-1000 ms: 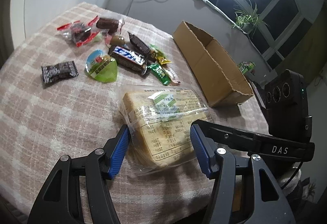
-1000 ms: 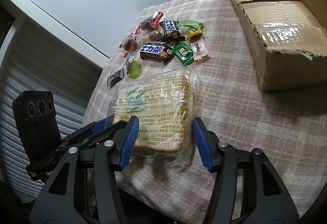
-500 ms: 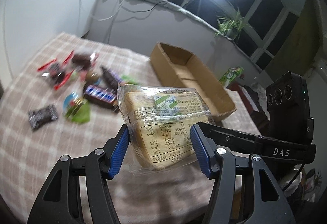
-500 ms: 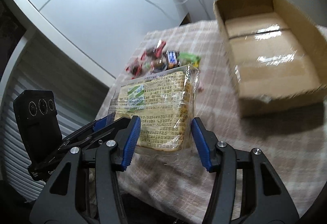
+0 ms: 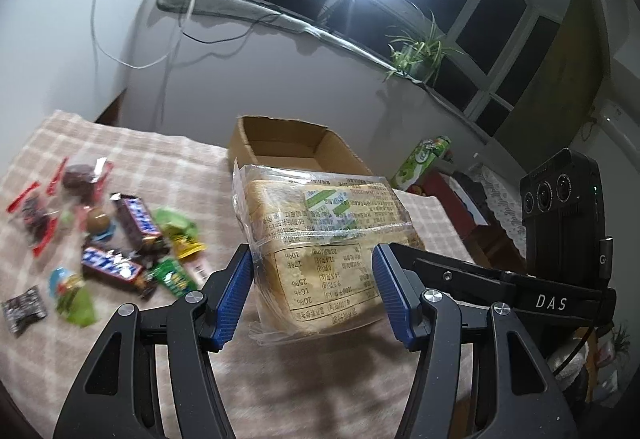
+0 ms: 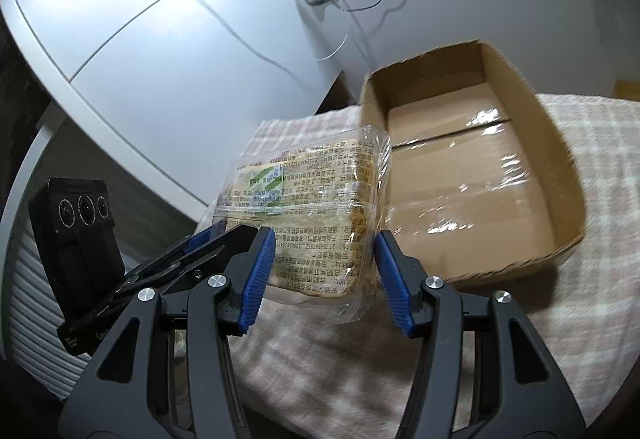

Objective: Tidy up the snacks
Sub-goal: 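Carry the bread loaf into the cardboard box and open the left gripper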

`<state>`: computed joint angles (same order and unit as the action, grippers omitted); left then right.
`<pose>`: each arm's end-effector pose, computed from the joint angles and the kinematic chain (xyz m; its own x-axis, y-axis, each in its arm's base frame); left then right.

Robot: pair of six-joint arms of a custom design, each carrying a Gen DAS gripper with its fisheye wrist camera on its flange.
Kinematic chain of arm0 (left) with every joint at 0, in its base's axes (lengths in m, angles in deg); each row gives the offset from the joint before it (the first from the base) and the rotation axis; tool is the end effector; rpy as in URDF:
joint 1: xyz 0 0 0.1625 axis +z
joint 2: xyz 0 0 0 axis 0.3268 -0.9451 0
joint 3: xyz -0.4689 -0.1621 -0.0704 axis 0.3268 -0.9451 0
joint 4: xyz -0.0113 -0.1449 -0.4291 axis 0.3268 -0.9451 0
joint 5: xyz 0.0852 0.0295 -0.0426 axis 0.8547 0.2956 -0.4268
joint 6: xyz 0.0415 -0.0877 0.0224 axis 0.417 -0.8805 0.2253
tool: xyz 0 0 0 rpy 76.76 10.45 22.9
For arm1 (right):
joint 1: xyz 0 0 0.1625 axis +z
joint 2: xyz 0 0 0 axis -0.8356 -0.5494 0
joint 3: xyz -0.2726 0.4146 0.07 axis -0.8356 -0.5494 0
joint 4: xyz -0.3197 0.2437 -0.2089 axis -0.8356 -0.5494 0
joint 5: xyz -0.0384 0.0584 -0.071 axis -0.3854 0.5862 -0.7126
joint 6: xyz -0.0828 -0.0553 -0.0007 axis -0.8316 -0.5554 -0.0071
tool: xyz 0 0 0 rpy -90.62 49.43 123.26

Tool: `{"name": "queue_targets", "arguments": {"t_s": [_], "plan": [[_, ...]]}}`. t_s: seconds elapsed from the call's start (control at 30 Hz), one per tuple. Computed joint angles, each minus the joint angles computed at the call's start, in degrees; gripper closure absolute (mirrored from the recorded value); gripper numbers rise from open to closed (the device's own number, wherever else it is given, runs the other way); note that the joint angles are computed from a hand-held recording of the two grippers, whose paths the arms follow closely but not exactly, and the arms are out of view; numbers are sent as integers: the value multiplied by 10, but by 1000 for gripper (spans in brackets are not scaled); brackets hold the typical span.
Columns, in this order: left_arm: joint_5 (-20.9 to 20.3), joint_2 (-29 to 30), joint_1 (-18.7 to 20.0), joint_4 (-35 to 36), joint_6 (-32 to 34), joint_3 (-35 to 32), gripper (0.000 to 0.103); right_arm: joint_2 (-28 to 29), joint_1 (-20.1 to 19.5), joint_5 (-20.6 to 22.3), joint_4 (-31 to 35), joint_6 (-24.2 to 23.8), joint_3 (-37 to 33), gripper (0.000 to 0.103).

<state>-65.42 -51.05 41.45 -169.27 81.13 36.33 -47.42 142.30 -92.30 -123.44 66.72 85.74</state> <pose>-0.1968 -0.6546 0.0671 -0.8460 0.4913 -0.2071 0.5266 0.7093 -0.4686 0.0827 -0.6004 0.1632 -0.9570 -0.1515 0.2475 -0.2729 0.7600 -0.5898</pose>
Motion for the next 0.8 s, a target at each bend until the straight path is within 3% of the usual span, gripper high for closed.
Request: {"name": "queue_targets", "arguments": {"t_s": [0.37, 0.8], "plan": [[-12, 43, -12, 39, 4, -54, 44, -23, -32, 4, 6, 26, -13, 48], [0, 68, -22, 85, 13, -80, 44, -23, -45, -32, -1, 29, -26, 48]]}}
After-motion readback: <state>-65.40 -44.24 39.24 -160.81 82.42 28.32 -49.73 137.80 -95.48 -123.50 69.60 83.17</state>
